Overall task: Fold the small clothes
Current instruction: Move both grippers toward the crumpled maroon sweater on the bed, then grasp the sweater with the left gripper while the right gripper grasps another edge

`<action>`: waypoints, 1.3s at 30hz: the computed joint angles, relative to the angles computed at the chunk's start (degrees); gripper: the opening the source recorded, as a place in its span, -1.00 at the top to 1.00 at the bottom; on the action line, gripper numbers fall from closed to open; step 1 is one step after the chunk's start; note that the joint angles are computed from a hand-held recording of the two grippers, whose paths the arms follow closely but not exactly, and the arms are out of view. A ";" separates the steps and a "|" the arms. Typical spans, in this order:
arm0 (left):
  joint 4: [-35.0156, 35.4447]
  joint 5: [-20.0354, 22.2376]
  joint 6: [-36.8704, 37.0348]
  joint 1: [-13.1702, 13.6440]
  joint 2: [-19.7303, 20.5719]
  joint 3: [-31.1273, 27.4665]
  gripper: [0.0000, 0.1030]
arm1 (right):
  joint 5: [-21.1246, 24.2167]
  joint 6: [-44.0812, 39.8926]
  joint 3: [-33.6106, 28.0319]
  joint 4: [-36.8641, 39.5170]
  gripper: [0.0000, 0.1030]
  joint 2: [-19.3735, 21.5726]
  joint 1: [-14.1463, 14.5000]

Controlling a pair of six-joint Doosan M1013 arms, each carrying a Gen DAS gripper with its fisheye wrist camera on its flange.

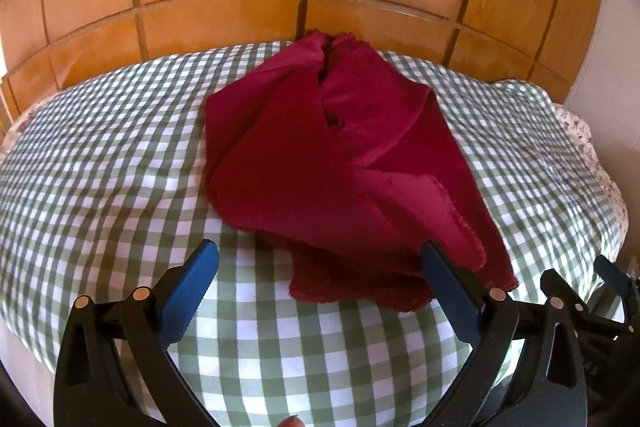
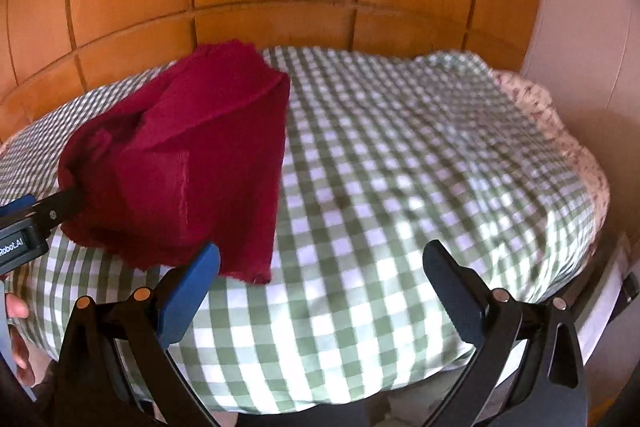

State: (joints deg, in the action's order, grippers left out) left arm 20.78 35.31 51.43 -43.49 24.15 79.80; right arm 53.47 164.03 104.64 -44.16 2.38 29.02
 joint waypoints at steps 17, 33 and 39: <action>4.96 3.65 -3.30 -0.05 -1.68 1.97 -0.94 | 0.02 1.18 -0.09 1.71 -0.96 -0.23 -0.08; 1.84 2.81 -1.81 1.26 -1.70 2.54 -0.94 | 2.06 -0.80 1.16 3.53 -0.96 0.06 0.50; -7.91 -0.99 4.94 2.65 -1.64 1.74 -0.94 | 3.69 0.07 1.62 3.89 -0.96 -0.50 -0.12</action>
